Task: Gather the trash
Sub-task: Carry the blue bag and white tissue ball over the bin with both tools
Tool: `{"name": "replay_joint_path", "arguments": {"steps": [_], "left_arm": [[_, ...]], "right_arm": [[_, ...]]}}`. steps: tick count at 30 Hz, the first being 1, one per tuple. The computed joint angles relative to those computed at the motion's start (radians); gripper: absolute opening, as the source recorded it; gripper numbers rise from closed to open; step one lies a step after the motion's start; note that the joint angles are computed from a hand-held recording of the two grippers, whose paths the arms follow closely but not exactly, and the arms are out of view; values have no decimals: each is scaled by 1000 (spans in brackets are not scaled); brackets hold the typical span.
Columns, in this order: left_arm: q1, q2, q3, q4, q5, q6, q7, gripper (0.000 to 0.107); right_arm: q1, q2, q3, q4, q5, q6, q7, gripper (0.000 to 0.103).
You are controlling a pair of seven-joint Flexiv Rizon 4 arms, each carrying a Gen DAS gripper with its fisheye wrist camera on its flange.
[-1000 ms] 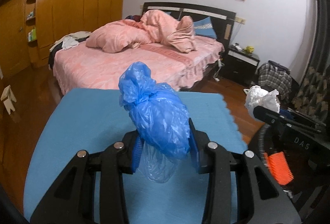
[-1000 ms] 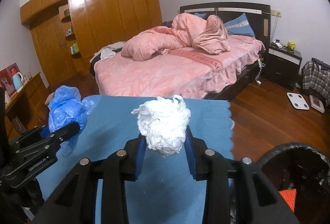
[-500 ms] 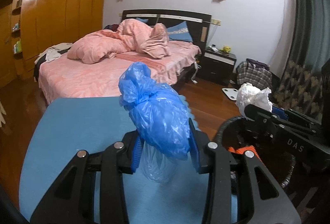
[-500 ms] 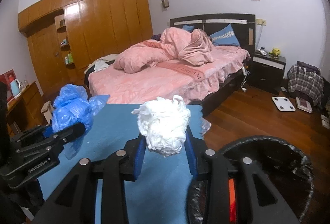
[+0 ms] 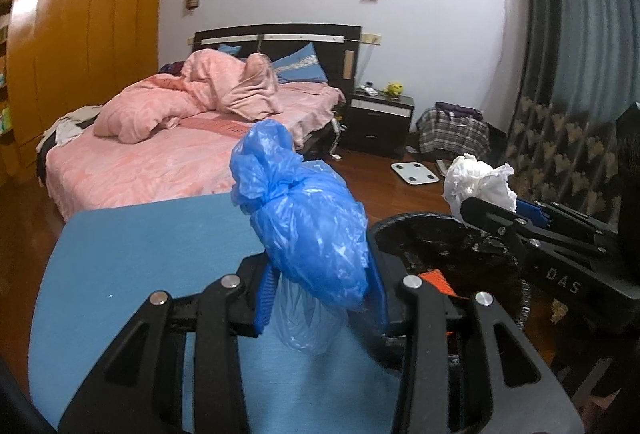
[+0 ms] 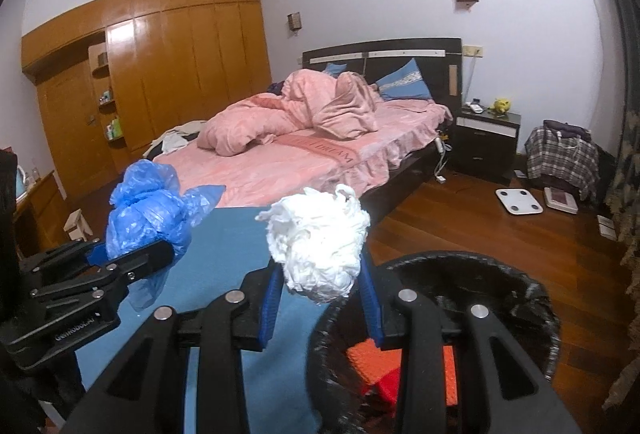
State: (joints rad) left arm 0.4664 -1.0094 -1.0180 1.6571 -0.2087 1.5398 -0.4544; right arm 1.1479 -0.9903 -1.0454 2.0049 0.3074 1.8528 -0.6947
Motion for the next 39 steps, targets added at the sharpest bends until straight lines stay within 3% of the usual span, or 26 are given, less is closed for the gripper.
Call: {"name": "replay_joint_path", "arguments": {"steps": [8, 19, 30, 39], "left_arm": [[14, -1, -48, 47, 36, 0, 17, 37], [-22, -15, -73, 60, 47, -32, 62, 37], [-116, -39, -40, 18, 3, -68, 123, 38], [-211, -56, 34, -52, -76, -128, 196, 38]], "right_arm": [[75, -5, -71, 100, 38, 5, 3, 35], [95, -7, -105, 187, 56, -7, 26, 35], [62, 0, -83, 234, 37, -24, 54, 35], [17, 7, -44, 249, 38, -17, 65, 35]]}}
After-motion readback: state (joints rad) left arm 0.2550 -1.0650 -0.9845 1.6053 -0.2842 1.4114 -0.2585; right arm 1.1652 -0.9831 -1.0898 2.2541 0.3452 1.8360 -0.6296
